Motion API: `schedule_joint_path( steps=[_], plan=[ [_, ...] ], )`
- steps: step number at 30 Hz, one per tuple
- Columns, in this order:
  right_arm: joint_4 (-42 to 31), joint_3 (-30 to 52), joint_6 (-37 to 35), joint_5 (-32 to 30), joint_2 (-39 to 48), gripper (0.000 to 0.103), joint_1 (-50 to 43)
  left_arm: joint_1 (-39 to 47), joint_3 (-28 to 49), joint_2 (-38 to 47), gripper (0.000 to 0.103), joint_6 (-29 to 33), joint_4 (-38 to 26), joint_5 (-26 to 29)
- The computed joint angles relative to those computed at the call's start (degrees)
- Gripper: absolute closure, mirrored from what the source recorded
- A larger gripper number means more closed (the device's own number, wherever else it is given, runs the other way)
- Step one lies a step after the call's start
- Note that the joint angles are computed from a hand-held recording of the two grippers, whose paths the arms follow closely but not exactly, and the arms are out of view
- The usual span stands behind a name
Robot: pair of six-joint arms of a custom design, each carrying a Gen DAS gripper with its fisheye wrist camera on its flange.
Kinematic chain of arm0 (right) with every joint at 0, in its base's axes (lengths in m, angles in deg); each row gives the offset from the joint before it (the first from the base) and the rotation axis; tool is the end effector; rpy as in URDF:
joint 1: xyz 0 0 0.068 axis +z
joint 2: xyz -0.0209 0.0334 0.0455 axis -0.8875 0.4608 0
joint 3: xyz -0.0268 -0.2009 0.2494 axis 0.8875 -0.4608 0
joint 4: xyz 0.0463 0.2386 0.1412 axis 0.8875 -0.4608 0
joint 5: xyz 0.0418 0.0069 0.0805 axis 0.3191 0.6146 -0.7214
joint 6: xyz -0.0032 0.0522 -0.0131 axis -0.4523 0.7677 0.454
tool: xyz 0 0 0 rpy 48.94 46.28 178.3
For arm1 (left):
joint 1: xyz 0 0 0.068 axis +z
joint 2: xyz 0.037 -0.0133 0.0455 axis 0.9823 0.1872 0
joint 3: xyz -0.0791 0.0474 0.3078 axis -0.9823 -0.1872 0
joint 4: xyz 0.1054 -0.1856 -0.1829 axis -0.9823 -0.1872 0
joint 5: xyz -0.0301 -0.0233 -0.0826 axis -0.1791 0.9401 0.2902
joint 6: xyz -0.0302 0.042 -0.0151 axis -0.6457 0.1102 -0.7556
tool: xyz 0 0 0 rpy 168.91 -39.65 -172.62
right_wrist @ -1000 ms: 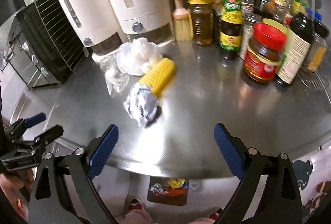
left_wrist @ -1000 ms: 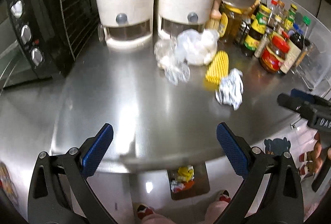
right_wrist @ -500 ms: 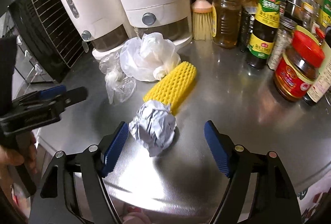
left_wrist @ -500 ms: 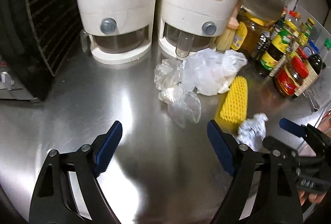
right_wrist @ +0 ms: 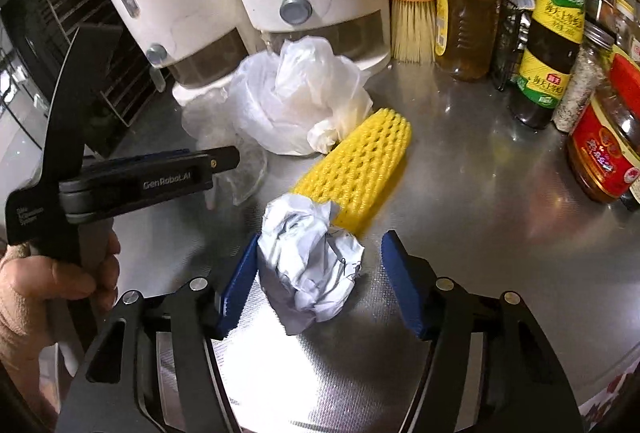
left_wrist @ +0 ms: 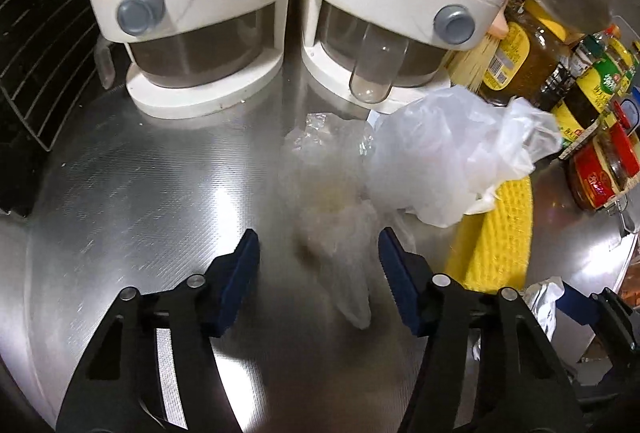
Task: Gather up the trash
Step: 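Grasp the clear plastic bag with the left tool while the right tool grasps the foil ball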
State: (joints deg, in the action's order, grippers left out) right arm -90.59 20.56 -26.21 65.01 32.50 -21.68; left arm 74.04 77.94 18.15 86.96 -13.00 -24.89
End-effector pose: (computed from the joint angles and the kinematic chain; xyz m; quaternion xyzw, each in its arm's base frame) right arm 0.2382 0.1934 0.4237 0.0760 0.9513 0.0853 0.2863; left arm 0.3692 -0.0415 0.4135 0.1572 0.9474 -0.0976 0.2611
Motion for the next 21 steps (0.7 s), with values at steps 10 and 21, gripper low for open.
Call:
schedule_joint_path(
  steps=[10, 21],
  plan=[
    [0.9, -0.9, -0.9, -1.9, -0.6, 0.052, -0.7, 0.2, 1.8, 0.9, 0.08, 1.9, 0.2, -0.3],
    [-1.2, -0.7, 1.8, -2.5, -3.7, 0.052, 1.4, 2.0, -1.2, -5.4, 0.081, 3.7, -1.9, -0.7]
  ],
)
